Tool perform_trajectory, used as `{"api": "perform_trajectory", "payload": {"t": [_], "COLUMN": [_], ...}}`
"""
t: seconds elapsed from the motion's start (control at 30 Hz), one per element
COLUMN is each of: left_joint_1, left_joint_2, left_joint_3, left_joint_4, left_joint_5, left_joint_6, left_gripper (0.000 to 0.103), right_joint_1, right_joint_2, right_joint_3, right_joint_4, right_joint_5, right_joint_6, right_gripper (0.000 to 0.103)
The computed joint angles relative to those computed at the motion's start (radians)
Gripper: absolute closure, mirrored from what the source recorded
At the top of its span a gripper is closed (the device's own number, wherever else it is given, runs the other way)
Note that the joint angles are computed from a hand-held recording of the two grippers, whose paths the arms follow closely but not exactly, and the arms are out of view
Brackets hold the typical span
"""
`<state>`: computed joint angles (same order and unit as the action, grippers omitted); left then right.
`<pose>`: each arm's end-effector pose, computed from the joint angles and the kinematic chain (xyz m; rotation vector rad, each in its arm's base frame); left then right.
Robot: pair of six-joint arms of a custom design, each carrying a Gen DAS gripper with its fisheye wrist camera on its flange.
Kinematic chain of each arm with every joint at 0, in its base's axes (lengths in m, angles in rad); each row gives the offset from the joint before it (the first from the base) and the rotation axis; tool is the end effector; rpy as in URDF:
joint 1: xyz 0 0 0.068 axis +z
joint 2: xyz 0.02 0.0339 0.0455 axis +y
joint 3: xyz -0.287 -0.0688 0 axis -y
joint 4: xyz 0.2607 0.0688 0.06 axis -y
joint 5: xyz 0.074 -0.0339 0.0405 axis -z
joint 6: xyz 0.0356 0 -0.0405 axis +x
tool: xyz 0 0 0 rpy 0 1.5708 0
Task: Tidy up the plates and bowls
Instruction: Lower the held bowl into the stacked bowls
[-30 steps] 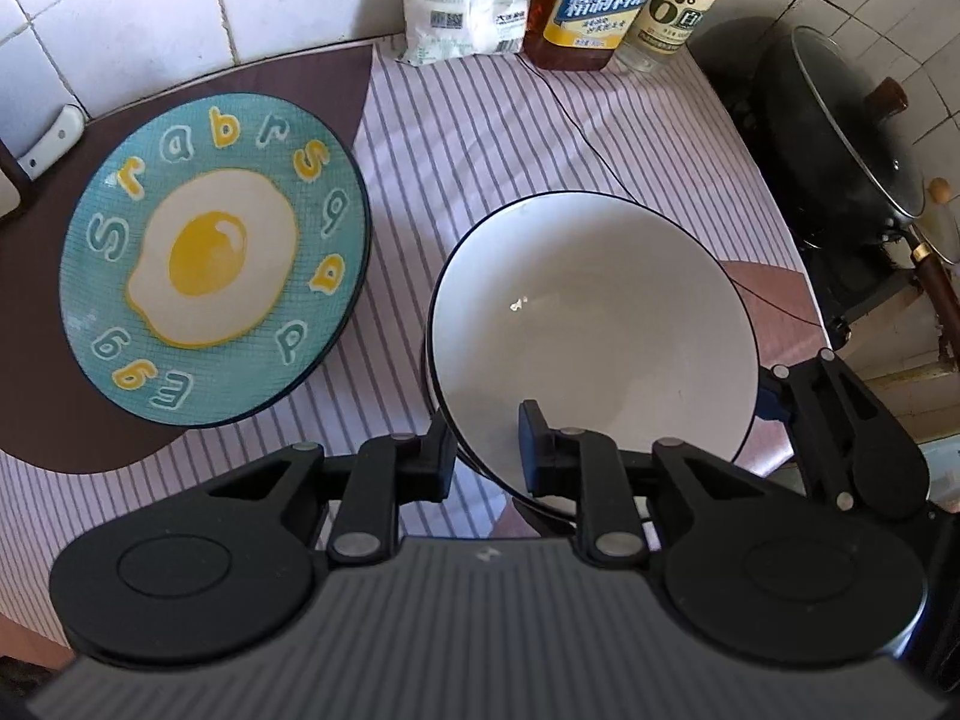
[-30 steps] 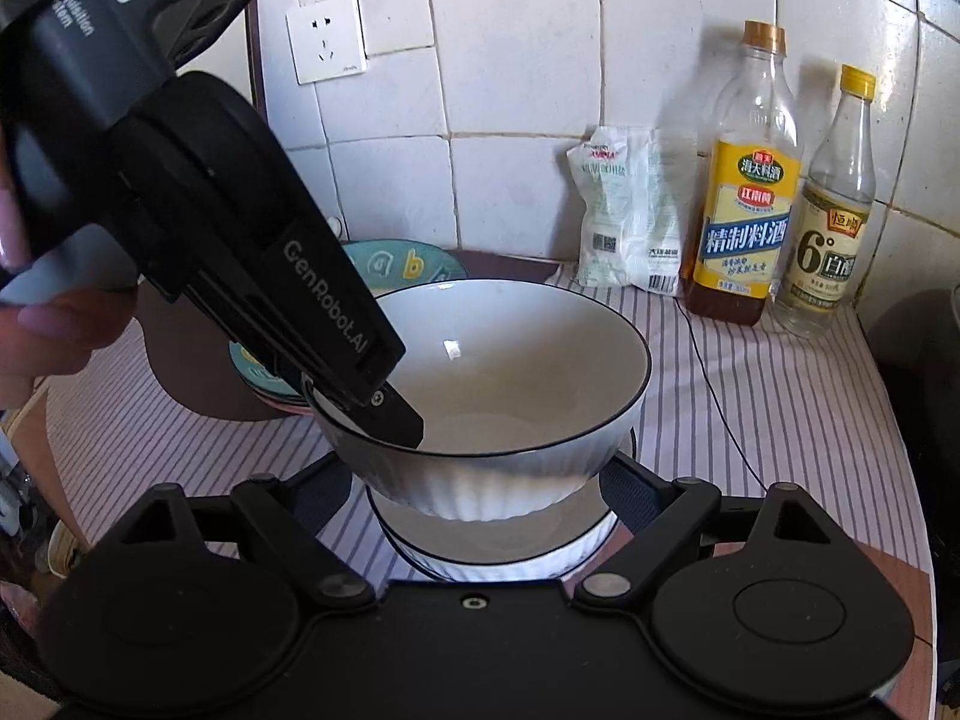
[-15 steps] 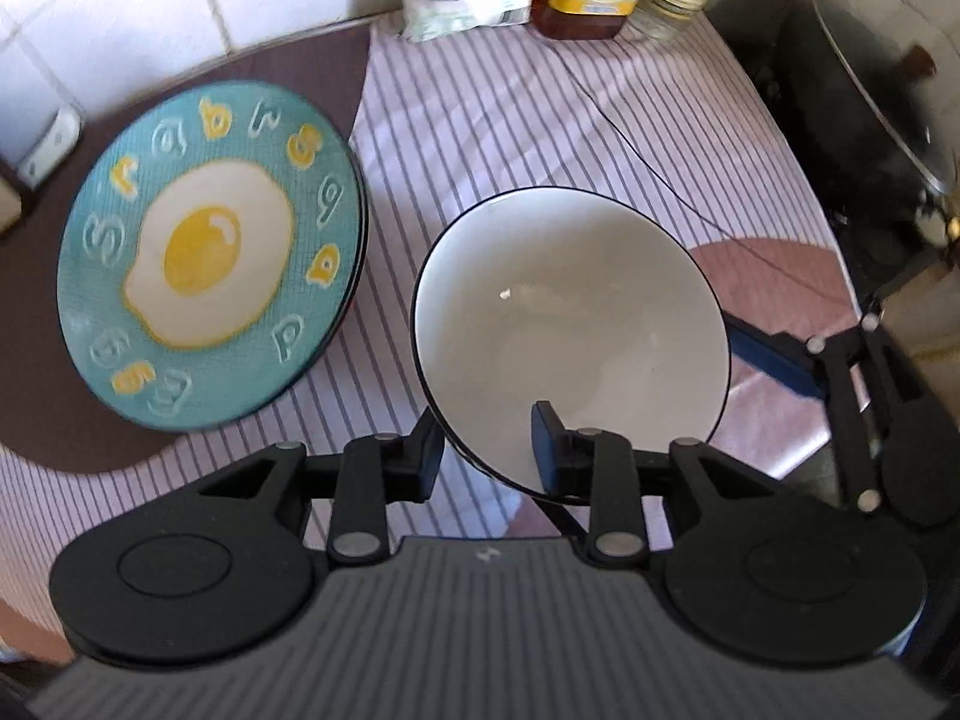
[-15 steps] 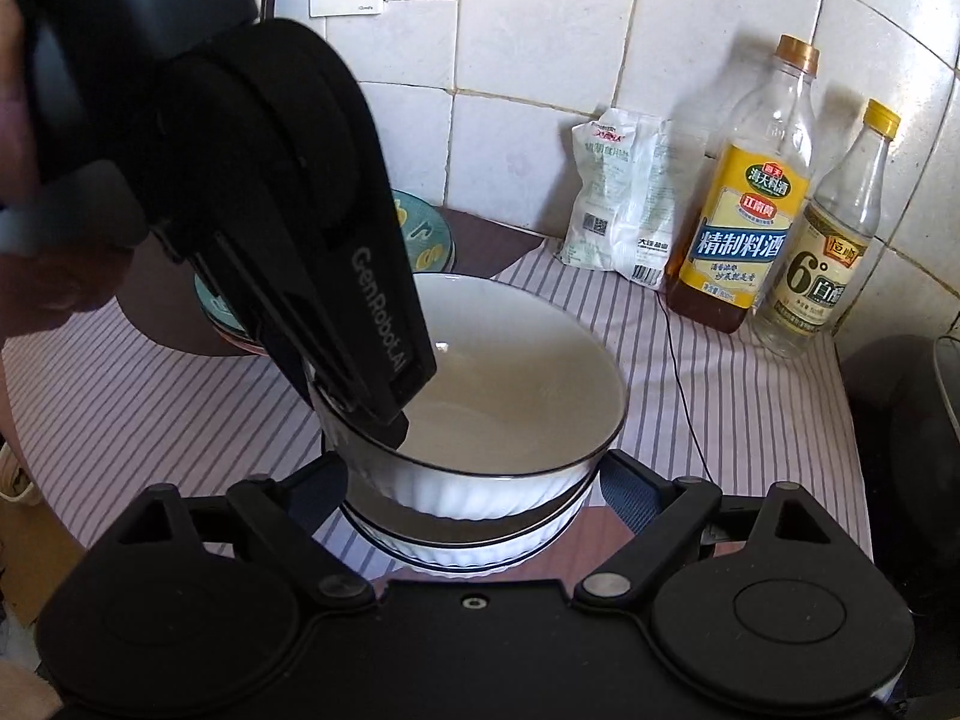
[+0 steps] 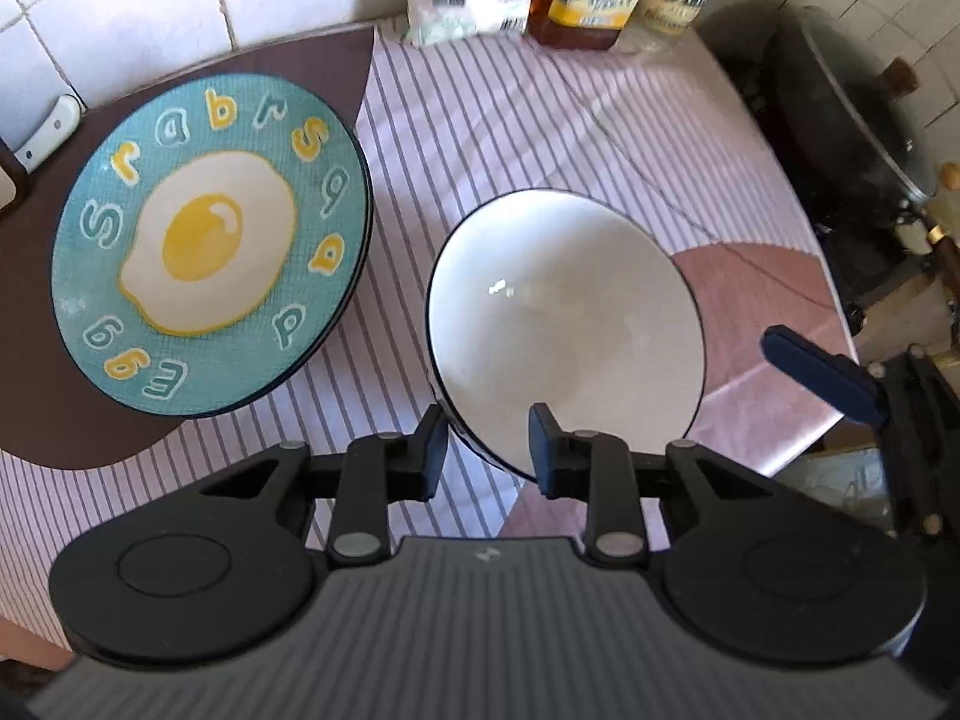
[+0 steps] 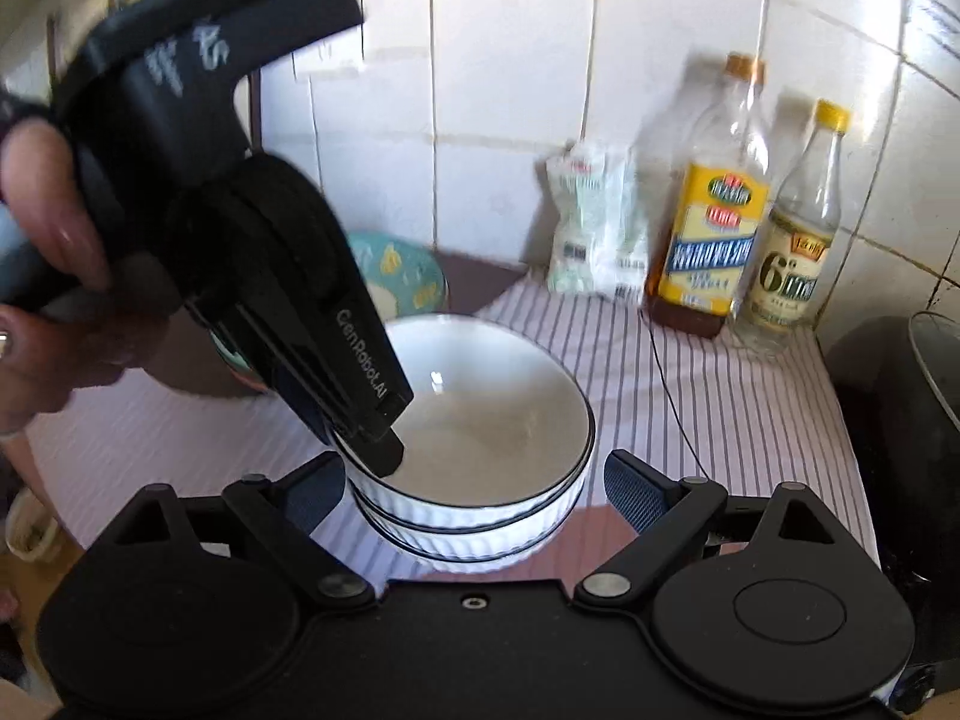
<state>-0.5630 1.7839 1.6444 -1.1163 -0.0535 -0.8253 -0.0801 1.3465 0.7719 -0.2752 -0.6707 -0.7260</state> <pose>0.3233 -0.2018 0.3130 -0.3856 2.8304 -0.2315 0.2758 0.0001 0.2255 -0.9756 2.0013 0.3813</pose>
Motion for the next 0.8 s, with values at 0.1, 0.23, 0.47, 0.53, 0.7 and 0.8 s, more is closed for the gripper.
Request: {"api": "perform_trajectory", "payload": {"t": [0.1,0.23,0.47,0.53,0.7,0.8], "left_joint_1": [-0.006,-0.024,-0.058,-0.061,-0.082,-0.117], "left_joint_2": [-0.041,-0.117,-0.269,-0.290,-0.377,-0.433], "left_joint_3": [-0.024,-0.073,-0.222,-0.246,-0.360,-0.442], "left_joint_4": [0.007,0.035,0.119,0.121,0.214,0.308], "left_joint_5": [-0.007,-0.026,-0.063,-0.069,-0.080,-0.125], "left_joint_6": [-0.021,-0.046,-0.124,-0.142,-0.241,-0.282], "left_gripper": [0.076,0.074,0.076,0.076,0.076,0.074], "right_joint_1": [-0.036,-0.069,-0.117,-0.120,-0.104,-0.084], "right_joint_2": [-0.034,-0.081,-0.238,-0.279,-0.303,-0.314], "right_joint_3": [0.013,0.028,-0.045,-0.100,-0.197,-0.230], "right_joint_4": [-0.030,-0.076,-0.132,-0.079,0.014,0.000], "right_joint_5": [-0.084,-0.116,-0.126,-0.118,-0.063,-0.013], "right_joint_6": [-0.010,0.017,-0.073,-0.068,0.044,0.078], "right_gripper": [0.007,0.007,0.007,0.005,0.004,0.004]}}
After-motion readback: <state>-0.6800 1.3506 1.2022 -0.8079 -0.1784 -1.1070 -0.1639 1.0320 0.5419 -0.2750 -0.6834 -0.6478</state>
